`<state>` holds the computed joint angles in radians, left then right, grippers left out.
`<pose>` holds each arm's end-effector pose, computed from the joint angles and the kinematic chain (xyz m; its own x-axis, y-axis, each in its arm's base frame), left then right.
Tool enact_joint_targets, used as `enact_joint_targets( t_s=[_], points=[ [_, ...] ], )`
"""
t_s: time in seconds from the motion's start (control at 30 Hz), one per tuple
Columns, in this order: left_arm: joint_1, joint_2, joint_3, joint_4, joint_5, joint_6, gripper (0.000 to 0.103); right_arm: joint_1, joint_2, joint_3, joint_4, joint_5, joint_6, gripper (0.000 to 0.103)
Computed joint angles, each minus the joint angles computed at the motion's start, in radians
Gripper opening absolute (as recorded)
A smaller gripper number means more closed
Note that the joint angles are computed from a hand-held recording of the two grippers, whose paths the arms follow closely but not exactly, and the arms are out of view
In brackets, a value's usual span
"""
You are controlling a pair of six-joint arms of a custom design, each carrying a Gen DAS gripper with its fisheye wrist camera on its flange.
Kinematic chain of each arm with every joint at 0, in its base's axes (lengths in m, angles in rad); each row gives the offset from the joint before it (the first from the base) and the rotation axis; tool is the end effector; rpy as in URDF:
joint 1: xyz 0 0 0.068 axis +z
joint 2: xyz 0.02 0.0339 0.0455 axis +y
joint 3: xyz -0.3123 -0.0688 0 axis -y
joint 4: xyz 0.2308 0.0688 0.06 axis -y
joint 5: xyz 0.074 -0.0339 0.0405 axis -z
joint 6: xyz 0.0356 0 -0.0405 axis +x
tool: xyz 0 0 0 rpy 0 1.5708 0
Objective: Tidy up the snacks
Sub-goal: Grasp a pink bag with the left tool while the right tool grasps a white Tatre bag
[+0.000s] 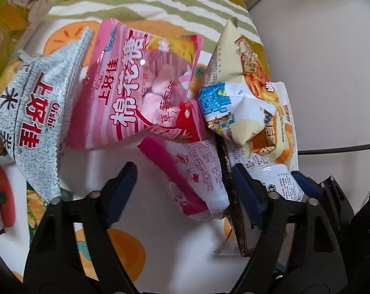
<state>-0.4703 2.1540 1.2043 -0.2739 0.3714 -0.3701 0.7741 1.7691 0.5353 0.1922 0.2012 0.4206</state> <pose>0.3610 -0.1980 0.1206 -0.9740 0.1171 -0.1938 0.1931 0.8764 -0.4412 0.1976 0.1833 0.1277 -0.8137 -0.2360 -0.5313 -0.3074 0.9503 0.0487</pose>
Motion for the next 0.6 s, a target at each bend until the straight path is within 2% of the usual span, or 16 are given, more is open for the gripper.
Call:
enact_joint_targets(
  t_s=[0.07, 0.17, 0.6],
  points=[
    [0.009, 0.021, 0.019, -0.014, 0.023, 0.007, 0.068, 0.0, 0.013, 0.007, 0.001, 0.002, -0.026, 0.091],
    [0.017, 0.05, 0.041, -0.035, 0.054, 0.005, 0.047, -0.004, 0.031, 0.016, 0.006, -0.004, -0.064, 0.091],
    [0.003, 0.051, 0.043, -0.072, 0.011, 0.105, 0.041, 0.028, 0.092, 0.066, -0.042, 0.048, -0.172, 0.091]
  ],
)
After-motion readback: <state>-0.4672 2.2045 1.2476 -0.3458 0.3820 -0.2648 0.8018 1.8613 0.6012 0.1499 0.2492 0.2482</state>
